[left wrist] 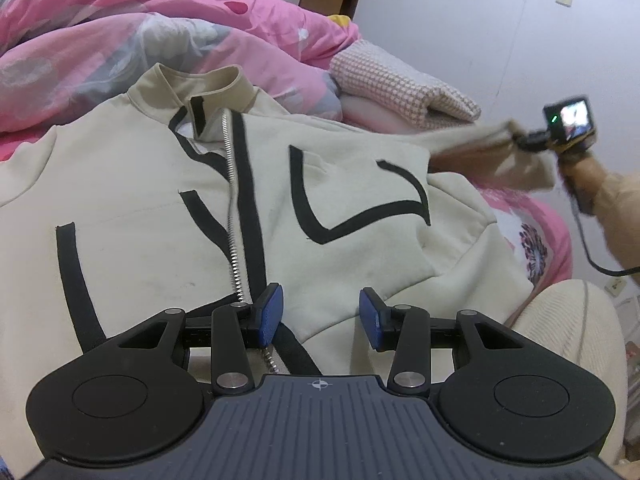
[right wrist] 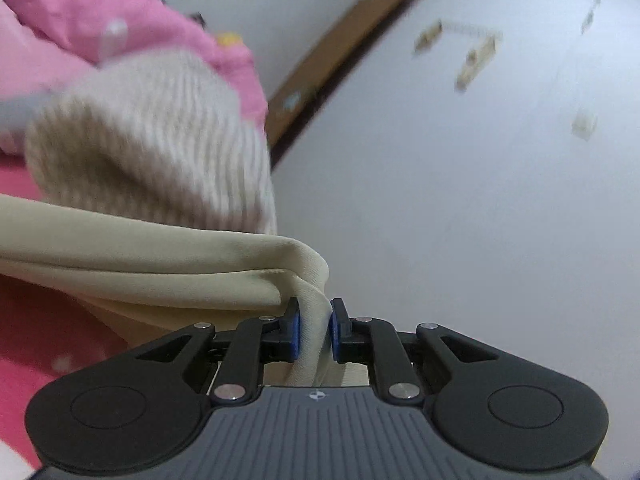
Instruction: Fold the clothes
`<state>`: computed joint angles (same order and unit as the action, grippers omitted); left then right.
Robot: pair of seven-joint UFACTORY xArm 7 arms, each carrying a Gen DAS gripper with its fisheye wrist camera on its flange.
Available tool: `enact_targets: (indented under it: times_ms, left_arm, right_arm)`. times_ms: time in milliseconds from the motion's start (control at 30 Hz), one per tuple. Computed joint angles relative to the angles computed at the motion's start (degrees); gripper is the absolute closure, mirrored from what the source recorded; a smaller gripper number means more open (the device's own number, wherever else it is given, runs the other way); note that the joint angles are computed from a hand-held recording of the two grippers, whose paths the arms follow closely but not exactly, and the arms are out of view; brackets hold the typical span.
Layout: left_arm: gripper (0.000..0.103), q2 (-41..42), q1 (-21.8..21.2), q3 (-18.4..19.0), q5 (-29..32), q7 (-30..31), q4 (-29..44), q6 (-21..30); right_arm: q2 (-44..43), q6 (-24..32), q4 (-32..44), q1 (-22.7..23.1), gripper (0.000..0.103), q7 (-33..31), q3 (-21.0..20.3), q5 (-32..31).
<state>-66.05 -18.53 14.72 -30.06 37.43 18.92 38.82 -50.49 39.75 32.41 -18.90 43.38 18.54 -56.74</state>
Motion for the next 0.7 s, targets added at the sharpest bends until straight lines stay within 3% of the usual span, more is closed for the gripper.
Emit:
enact_targets:
  times_ms: [33,100,167,233,300,433,500,567,633,700]
  left_arm:
    - [0.061,0.1,-0.1,0.2,0.0,0.1,0.0,0.0]
    - [0.061,0.3,-0.2,0.4,-0.1,0.4,0.1,0.1]
    - [0.061,0.6,-0.4,0.7,-0.4,0.7,0.3,0.1]
    - [0.061,1.0,-0.6,1.0,-0.7,1.0,0.4,0.0]
    - [0.061,1.3,-0.8,1.0,-1.2,1.2,0.4,-0.2]
    - [0.06,1.8,-1.0,1.0,-1.8,1.4,0.5,-0.6]
    - [0.059,2.0,-1.0,0.9,-2.1,1.2,0.5,-0.5]
    - [0.059,1.9,-0.8,0.8,-2.2,1.0,0.5,-0.3]
    - [0.058,1.6,-0.4,0.6,-2.1,0.8,0.5,-0.1]
    - [0.058,1.5,-0.2,0.3,-2.0,0.6,0.5,0.1]
  right_arm:
    - [0.6,0.1,-0.7,0.1,0.086,0.2,-0.5,0.8]
    - [1.3,0.8,-2.1,2.1,0.071,-1.9,-3.0,4.2]
    - [-0.9,2.2,-3.9,4.4,0.062,-5.3,-4.5,7.2]
    - [-6.0,3.9,-6.2,6.4,0.059,-8.1,-4.8,9.5]
    - [-12.5,6.0,-7.4,9.0,0.041,-10.6,-5.8,13.9]
    - [-22.7,8.0,-6.7,14.2,0.038,-8.9,-9.3,28.6]
    - [-25.1,4.7,-7.2,19.5,0.038,-5.4,-14.4,39.5]
    - [-24.2,-3.2,-9.9,26.8,0.038,-2.9,-21.2,50.7]
    - [-19.5,-11.5,-11.8,33.5,0.038,-2.1,-26.0,59.0]
    - [-10.9,-16.4,-10.3,37.9,0.038,-2.6,-29.2,64.1]
